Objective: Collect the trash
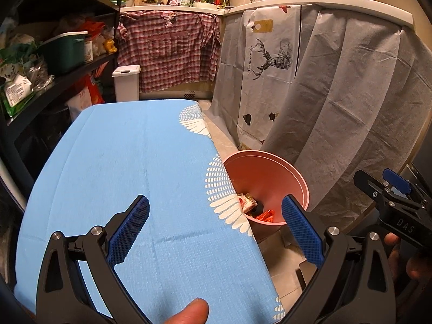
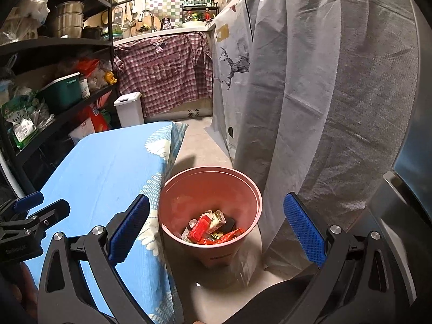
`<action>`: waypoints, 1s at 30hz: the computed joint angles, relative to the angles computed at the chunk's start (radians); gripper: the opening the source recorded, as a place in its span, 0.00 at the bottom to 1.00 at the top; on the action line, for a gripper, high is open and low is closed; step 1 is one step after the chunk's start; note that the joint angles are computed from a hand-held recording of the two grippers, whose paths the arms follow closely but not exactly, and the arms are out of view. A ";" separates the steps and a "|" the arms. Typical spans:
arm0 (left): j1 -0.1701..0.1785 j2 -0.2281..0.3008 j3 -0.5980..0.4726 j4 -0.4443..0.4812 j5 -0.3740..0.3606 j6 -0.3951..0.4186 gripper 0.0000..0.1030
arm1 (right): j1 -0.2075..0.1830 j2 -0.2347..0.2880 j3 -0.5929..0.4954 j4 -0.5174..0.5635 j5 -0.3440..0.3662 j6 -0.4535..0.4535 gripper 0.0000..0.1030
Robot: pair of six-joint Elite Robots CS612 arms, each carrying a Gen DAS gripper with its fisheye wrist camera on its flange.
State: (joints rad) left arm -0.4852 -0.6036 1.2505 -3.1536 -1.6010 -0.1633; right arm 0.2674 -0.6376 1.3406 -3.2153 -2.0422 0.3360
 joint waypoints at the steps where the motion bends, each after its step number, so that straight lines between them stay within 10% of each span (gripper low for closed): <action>1: 0.000 0.000 0.001 -0.001 0.000 0.000 0.92 | 0.000 0.000 0.000 0.001 0.002 0.001 0.95; 30: -0.001 -0.002 0.005 -0.001 0.002 -0.003 0.92 | 0.000 0.001 -0.002 -0.003 0.004 -0.010 0.95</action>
State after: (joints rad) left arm -0.4859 -0.6056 1.2558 -3.1544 -1.5986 -0.1662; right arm 0.2672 -0.6365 1.3386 -3.2182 -2.0384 0.3259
